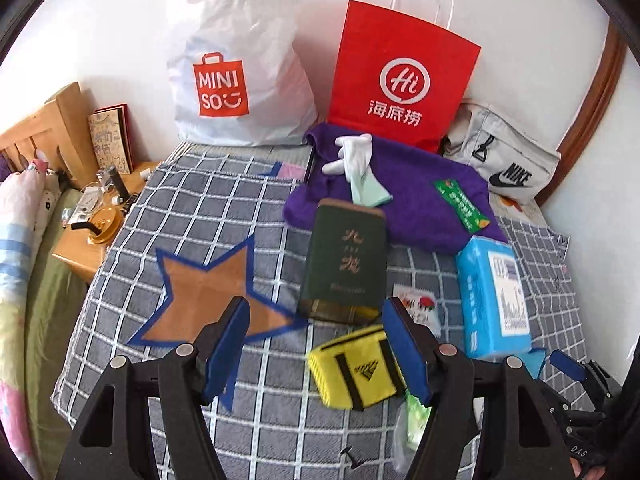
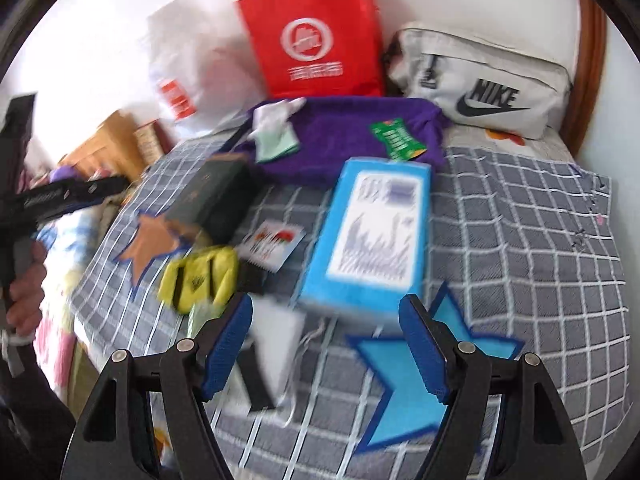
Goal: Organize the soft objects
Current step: 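Move both tools back toward the yellow adidas bag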
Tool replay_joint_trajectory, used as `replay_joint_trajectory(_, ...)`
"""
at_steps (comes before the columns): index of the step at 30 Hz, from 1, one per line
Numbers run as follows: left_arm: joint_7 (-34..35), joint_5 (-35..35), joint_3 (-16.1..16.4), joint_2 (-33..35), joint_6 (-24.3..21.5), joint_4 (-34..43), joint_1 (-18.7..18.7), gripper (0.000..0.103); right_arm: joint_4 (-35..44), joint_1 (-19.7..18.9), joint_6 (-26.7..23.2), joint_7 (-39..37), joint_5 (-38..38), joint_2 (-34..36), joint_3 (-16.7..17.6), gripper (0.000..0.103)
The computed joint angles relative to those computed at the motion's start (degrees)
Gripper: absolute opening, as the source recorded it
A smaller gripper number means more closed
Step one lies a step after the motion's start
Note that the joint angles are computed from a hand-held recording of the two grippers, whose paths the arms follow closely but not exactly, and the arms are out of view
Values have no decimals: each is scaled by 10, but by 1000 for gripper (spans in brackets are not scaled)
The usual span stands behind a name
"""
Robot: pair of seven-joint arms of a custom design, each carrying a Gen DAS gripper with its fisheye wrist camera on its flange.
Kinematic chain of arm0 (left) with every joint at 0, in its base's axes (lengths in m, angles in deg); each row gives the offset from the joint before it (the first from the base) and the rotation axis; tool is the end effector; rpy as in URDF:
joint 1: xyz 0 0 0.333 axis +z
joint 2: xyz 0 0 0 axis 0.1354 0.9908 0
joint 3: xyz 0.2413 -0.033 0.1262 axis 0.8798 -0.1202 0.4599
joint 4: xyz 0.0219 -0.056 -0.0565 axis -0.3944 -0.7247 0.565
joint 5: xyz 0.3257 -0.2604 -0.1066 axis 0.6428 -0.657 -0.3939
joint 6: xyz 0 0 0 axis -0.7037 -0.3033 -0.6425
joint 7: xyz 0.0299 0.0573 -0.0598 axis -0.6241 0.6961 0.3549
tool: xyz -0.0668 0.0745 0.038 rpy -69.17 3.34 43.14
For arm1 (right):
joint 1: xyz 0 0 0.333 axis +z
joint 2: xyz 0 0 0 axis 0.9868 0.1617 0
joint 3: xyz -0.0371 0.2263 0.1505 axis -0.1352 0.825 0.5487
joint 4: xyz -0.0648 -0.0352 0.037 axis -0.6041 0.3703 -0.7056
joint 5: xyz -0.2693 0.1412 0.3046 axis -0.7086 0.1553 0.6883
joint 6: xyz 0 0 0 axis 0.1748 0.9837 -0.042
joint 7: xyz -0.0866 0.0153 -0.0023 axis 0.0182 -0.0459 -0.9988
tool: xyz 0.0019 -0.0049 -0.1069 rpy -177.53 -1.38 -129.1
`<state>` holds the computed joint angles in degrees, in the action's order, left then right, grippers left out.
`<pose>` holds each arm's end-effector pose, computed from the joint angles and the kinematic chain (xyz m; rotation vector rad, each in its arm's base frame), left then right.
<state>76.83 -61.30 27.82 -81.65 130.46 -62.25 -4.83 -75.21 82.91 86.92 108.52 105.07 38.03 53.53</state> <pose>0.4983 -0.2265 0.5297 -2.1818 1.5096 -0.6000 0.5391 -0.0078 0.4930 -2.1153 1.3827 -0.1957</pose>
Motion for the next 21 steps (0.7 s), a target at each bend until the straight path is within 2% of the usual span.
replay_joint_trajectory(1,-5,2,-2,-10,2,-13,-1,67,-22,2,6,-13,5,-17,-1,69)
replay_joint_trajectory(3,-10,1,-4,-27,5,-34,-5,67,-57,6,7,-36,17,-45,-6,52)
replay_joint_trajectory(4,-13,0,-4,-35,8,-46,-7,67,-68,7,0,-43,22,-52,-9,48)
replay_joint_trajectory(6,-24,-6,-3,-49,12,-67,-11,67,-86,8,-7,-50,27,-63,-10,30)
replay_joint_trajectory(7,-27,-12,-1,-57,16,-79,-14,67,-96,9,-4,-56,28,-69,-8,27)
replay_joint_trajectory(13,-39,-25,3,-86,51,-134,-28,67,-155,15,33,-92,18,-106,4,26)
replay_joint_trajectory(19,-22,-42,9,-70,54,-133,-38,67,-176,19,45,-86,-11,-116,17,26)
replay_joint_trajectory(21,-22,-46,10,-69,63,-135,-38,67,-177,20,48,-81,-21,-113,23,29)
